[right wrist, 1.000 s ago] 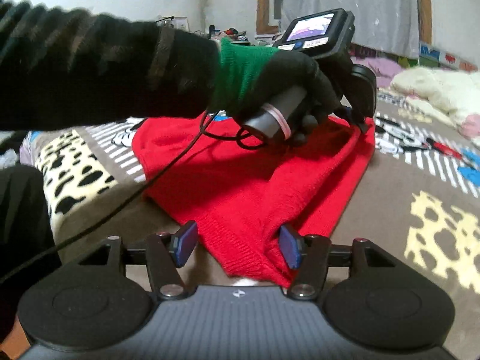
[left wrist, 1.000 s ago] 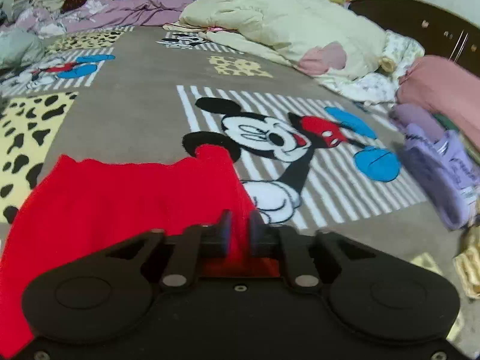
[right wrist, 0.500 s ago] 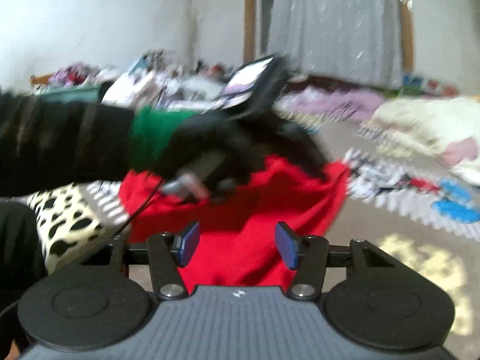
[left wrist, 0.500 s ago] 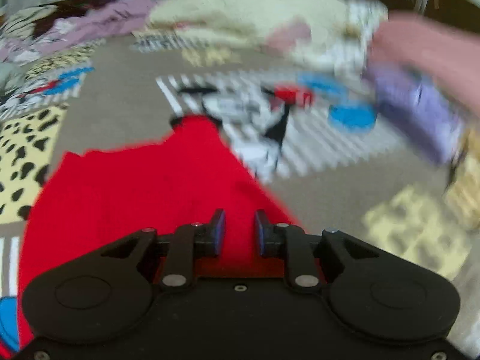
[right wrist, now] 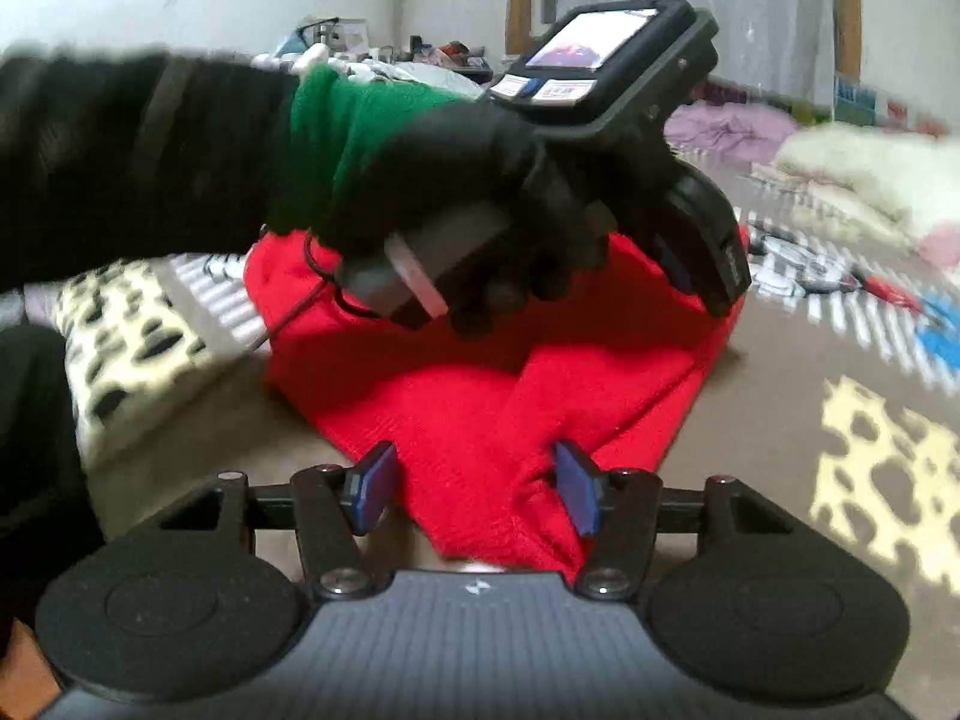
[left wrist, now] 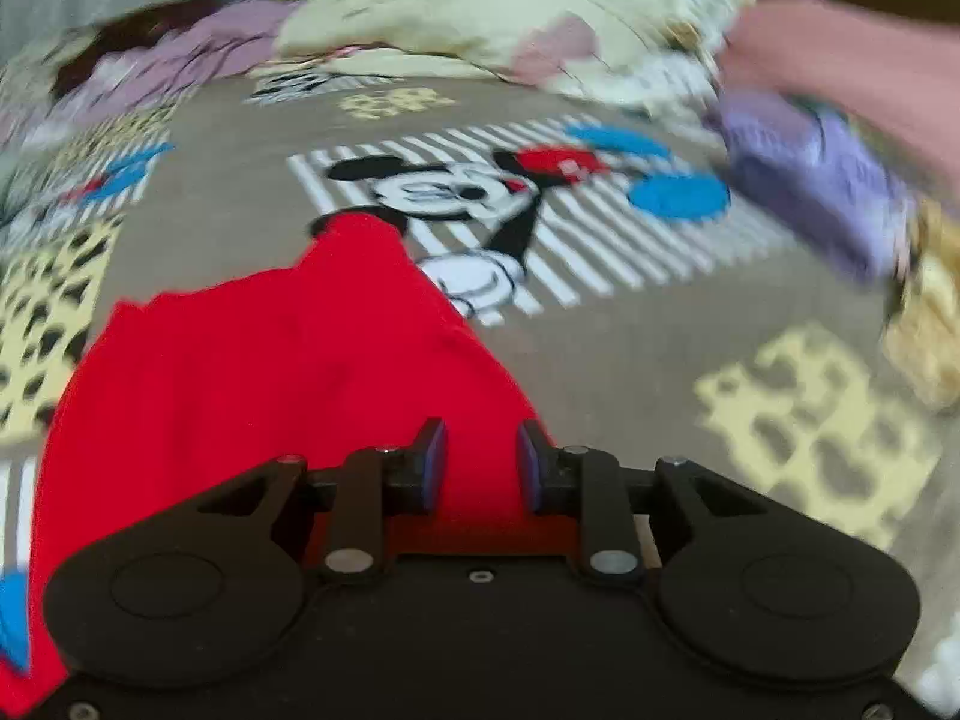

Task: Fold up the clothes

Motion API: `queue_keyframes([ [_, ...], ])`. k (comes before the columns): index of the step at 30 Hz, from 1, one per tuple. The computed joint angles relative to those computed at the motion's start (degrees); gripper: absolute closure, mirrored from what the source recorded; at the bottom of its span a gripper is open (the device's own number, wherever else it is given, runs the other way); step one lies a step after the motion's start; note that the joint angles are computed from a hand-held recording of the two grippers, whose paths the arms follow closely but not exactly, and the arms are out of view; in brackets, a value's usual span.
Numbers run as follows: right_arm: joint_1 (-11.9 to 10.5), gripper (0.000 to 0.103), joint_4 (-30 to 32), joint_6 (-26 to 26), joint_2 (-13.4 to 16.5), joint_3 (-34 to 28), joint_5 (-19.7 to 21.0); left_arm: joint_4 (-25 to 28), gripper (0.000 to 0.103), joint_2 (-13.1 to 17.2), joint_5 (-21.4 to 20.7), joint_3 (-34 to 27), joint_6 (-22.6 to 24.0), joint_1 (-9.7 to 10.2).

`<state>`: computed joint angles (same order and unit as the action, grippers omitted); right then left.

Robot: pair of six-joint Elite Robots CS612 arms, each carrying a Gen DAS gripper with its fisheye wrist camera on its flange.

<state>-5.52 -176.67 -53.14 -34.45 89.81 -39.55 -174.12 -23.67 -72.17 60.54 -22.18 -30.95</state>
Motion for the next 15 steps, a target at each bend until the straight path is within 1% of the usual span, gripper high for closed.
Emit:
queue_keyframes([
  [1, -0.1, 0.042, 0.5, -0.9, -0.4, 0.4, 0.0, -2.4, 0.071, -1.2, 0.7, 2.3, -2.4, -0.06],
  [2, -0.4, 0.043, 0.8, -1.4, -0.8, 0.8, 0.5, -4.6, 0.062, -2.4, 1.0, 5.0, -5.3, -0.03],
  [4, -1.2, 0.046, 0.7, 0.8, -0.9, 1.0, 2.6, -9.3, 0.054, -5.0, 1.9, 10.5, -11.3, -0.08],
  [6, -1.9, 0.045, 0.0, 3.9, -1.0, 0.9, 4.1, -12.7, 0.052, -7.6, 3.9, 16.0, -16.6, -0.40],
  [9, -2.6, 0.045, -4.0, 11.7, -0.5, 0.3, 4.9, -16.1, 0.047, -11.4, 7.7, 24.0, -25.4, -1.12],
  [12, -2.9, 0.045, -7.6, 17.5, -0.1, 0.0, 3.3, -18.9, 0.044, -14.6, 11.3, 31.3, -33.4, -1.94],
  [14, -2.9, 0.045, -9.6, 19.6, 0.0, 0.3, 2.2, -20.4, 0.038, -16.3, 13.6, 35.6, -38.3, -2.48],
  [15, -3.0, 0.045, -10.5, 20.2, -0.1, 0.6, 1.8, -20.7, 0.038, -16.9, 14.4, 37.5, -41.1, -2.68],
])
